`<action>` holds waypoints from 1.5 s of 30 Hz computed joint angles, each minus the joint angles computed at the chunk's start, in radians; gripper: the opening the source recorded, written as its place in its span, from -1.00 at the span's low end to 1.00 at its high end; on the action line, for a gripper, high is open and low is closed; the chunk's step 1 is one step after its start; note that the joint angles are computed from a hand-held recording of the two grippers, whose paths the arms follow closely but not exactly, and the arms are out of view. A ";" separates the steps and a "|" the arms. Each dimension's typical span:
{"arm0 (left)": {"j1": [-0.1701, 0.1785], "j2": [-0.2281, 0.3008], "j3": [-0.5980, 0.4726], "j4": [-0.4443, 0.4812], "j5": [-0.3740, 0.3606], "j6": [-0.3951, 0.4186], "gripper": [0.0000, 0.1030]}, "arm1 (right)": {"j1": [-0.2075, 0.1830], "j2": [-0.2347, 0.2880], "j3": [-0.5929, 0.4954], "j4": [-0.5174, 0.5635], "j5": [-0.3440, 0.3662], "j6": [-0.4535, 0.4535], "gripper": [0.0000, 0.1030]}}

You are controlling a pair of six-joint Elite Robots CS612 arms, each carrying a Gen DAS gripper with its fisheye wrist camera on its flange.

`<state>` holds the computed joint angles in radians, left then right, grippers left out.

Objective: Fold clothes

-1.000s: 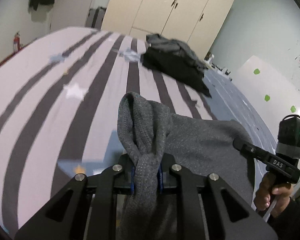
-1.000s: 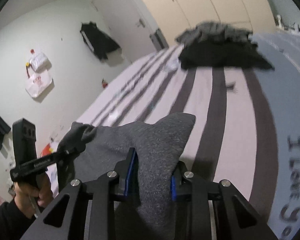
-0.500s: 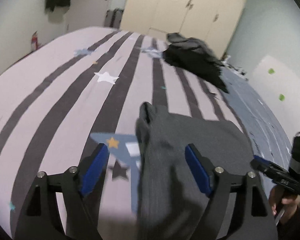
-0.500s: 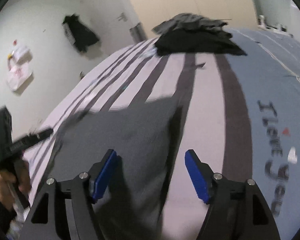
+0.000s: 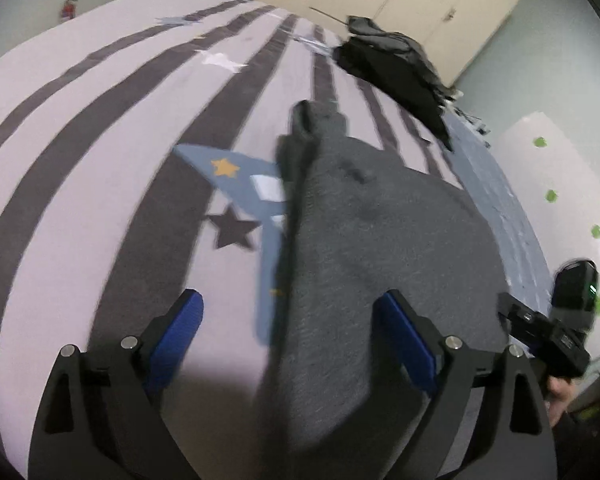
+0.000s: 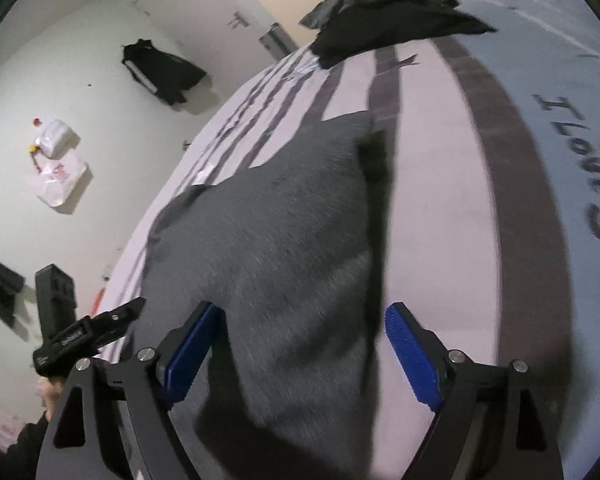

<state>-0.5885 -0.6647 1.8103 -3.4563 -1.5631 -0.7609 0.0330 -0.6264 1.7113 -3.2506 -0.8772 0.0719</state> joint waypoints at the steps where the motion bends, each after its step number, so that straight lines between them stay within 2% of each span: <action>1: 0.003 0.002 -0.006 -0.003 -0.037 0.013 0.69 | 0.001 0.005 -0.013 0.017 0.015 -0.010 0.62; 4: -0.013 0.011 -0.033 0.015 -0.064 0.100 0.50 | 0.015 0.012 -0.043 0.083 0.036 -0.056 0.61; 5: -0.025 0.010 -0.040 0.036 -0.039 0.125 0.50 | 0.021 0.013 -0.047 0.087 0.028 -0.069 0.61; 8: -0.031 0.021 -0.055 0.040 -0.015 0.112 0.45 | 0.039 0.013 -0.053 0.099 -0.020 -0.121 0.55; 9: -0.029 0.025 -0.056 0.022 -0.022 0.108 0.29 | 0.039 0.016 -0.056 0.098 -0.019 -0.120 0.52; 10: -0.028 0.029 -0.055 0.006 -0.027 0.116 0.07 | 0.035 0.017 -0.057 0.102 -0.007 -0.118 0.40; 12: -0.036 0.028 -0.050 -0.003 0.001 0.156 -0.20 | 0.030 0.017 -0.057 0.113 0.013 -0.125 0.21; 14: -0.049 0.026 -0.048 -0.001 0.039 0.197 -0.34 | 0.029 0.013 -0.050 0.105 0.004 -0.154 -0.01; 16: -0.061 0.025 -0.040 -0.022 0.082 0.223 -0.50 | 0.033 0.013 -0.044 0.078 -0.014 -0.162 -0.13; 19: -0.066 0.015 -0.017 -0.070 0.114 0.222 -0.57 | 0.038 0.010 -0.019 -0.026 -0.042 -0.144 -0.31; 22: -0.066 0.002 -0.011 -0.073 0.131 0.206 -0.61 | 0.046 0.001 0.000 -0.087 -0.075 -0.097 -0.37; 26: -0.050 -0.039 -0.008 -0.026 0.121 0.199 -0.62 | 0.058 -0.030 0.002 -0.070 -0.105 -0.059 -0.41; 29: -0.025 -0.082 -0.008 -0.001 0.107 0.217 -0.62 | 0.073 -0.058 -0.021 -0.007 -0.125 -0.040 -0.41; 33: 0.030 -0.128 -0.021 0.044 0.081 0.254 -0.62 | 0.104 -0.087 -0.075 0.050 -0.151 -0.014 -0.41; 36: 0.091 -0.154 -0.047 0.096 0.064 0.289 -0.62 | 0.145 -0.075 -0.172 0.104 -0.171 0.020 -0.41; 40: 0.187 -0.158 -0.104 0.149 0.034 0.360 -0.62 | 0.214 -0.010 -0.359 0.180 -0.208 0.071 -0.41; 45: 0.312 -0.108 -0.235 0.262 0.008 0.475 -0.62 | 0.297 0.153 -0.693 0.291 -0.252 0.139 -0.41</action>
<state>-0.2764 -0.7724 1.5750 -3.1945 -1.5555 -0.2860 0.3301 -0.4735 1.0186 -2.9591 -1.1291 0.2112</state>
